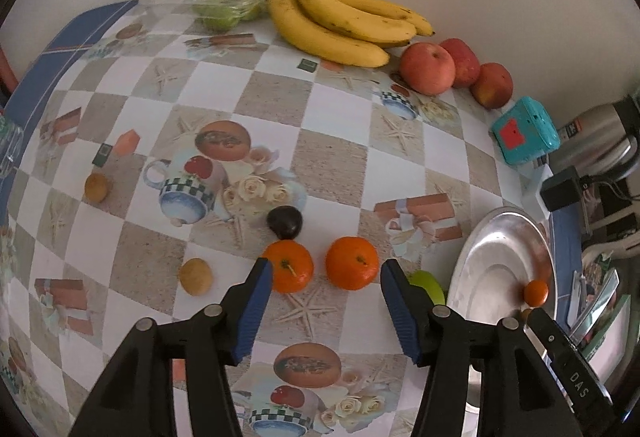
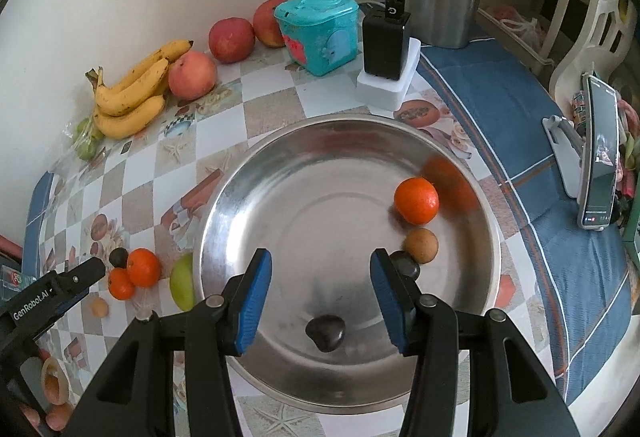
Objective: Organize fruits
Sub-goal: 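Withdraw both grippers from the steel plate back toward the loose fruits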
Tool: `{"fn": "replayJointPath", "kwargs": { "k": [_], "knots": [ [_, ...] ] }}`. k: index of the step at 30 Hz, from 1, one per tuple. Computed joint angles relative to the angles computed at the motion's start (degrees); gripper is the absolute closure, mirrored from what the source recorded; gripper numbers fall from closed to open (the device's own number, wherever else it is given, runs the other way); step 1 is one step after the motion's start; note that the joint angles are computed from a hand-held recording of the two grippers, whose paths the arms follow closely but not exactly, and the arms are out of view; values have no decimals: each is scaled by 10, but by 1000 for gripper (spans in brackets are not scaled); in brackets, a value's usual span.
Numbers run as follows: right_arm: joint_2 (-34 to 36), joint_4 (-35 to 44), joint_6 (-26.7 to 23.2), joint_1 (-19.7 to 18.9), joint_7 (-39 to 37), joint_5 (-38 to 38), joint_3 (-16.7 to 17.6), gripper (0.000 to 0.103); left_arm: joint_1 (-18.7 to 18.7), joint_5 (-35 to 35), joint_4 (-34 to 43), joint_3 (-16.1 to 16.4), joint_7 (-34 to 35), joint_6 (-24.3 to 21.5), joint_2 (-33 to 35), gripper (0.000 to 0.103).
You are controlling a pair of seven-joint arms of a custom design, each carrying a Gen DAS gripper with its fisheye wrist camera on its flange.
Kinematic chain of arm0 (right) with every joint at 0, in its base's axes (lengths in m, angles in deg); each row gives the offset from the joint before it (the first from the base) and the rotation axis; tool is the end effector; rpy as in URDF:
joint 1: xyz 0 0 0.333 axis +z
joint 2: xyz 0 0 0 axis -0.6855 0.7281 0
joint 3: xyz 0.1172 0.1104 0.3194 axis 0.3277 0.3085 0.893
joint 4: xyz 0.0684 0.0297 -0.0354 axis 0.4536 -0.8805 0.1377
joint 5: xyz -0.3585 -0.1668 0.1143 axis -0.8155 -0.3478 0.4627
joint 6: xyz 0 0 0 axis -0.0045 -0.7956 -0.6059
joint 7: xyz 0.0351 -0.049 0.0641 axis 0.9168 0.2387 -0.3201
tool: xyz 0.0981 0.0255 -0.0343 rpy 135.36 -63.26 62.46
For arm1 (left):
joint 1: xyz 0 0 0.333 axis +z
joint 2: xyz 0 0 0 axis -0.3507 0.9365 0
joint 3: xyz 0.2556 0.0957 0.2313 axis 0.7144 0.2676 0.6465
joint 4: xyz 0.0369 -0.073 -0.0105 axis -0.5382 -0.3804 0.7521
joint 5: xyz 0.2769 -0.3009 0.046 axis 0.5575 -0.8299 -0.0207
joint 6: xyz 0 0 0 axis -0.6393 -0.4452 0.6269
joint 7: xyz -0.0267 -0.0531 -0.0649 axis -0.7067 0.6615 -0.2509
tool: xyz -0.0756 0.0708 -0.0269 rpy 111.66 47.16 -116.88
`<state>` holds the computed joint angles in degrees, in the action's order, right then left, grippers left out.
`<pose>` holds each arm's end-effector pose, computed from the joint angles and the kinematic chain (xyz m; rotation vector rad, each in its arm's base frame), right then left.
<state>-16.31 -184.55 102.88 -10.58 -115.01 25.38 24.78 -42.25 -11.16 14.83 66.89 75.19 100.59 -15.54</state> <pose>0.5279 0.3948 0.5411 -1.0436 2.6233 -0.4733 0.6841 -0.4127 0.5342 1.8368 -2.4663 0.6327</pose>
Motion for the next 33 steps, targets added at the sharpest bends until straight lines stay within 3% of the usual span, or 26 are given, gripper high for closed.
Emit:
{"fn": "replayJointPath", "kwargs": {
  "k": [4,9,11,13,18,33],
  "knots": [
    [7,7,0,1,-9,1,0,28,-3,14,-5,12,-24,3,-3,19],
    [16,16,2,3,-23,2,-2,27,1,29,-16,20,-48,11,-6,0],
    [20,21,-2,5,-28,1,-3,16,2,36,-23,22,-53,18,-9,0],
    [22,24,-1,7,-32,-4,-4,13,5,42,-29,22,-54,26,-13,0],
    [34,40,-7,13,-46,-12,-7,12,7,61,-36,28,-60,34,-19,0],
    [106,123,50,32,-134,-3,-21,12,11,151,-75,51,-50,52,-54,0]
  ]
}}
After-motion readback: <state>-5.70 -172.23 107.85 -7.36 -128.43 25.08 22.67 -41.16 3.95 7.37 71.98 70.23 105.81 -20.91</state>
